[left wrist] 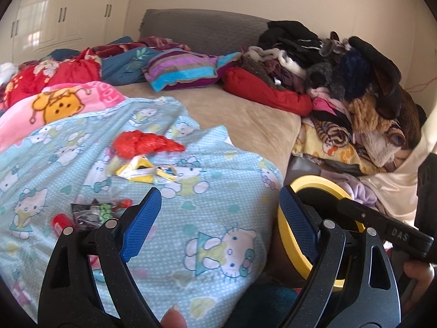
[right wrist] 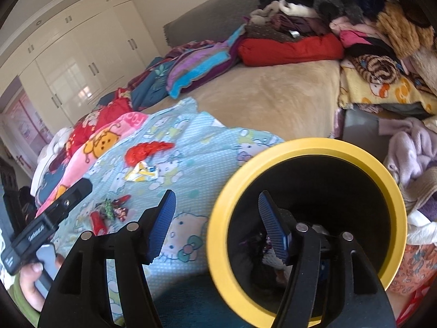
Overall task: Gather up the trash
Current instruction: 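Move both open tools back over the trash on the sheet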
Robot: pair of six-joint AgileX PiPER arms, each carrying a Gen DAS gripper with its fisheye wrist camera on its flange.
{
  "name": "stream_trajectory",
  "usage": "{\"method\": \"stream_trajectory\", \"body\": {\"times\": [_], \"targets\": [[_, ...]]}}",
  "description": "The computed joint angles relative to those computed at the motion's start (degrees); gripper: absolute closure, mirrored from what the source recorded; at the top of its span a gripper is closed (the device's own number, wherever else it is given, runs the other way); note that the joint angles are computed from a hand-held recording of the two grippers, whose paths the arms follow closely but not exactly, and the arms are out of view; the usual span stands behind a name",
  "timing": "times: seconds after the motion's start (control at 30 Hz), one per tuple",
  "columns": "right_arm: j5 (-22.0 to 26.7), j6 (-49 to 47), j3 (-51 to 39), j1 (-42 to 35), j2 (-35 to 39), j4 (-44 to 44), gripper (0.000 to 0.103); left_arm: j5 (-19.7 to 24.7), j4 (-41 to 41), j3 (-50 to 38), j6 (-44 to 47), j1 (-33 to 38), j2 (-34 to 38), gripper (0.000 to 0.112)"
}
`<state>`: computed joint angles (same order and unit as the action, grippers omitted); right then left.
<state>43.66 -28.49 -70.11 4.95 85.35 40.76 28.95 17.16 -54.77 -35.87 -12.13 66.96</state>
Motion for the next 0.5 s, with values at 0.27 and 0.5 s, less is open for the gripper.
{"method": "stream_trajectory", "body": {"times": [0.27,0.5], "targets": [[-0.8,0.4,0.2,5.2,-1.1,-0.9,0.041,-0.6,-5.2,1.4,5.4,6.0,-2.3,0.033],[-1.8,0.6,0.5,9.8,-1.4,-2.1,0.038,-0.7,-12.2,2.9,13.0,13.0,-4.0,0.033]]}}
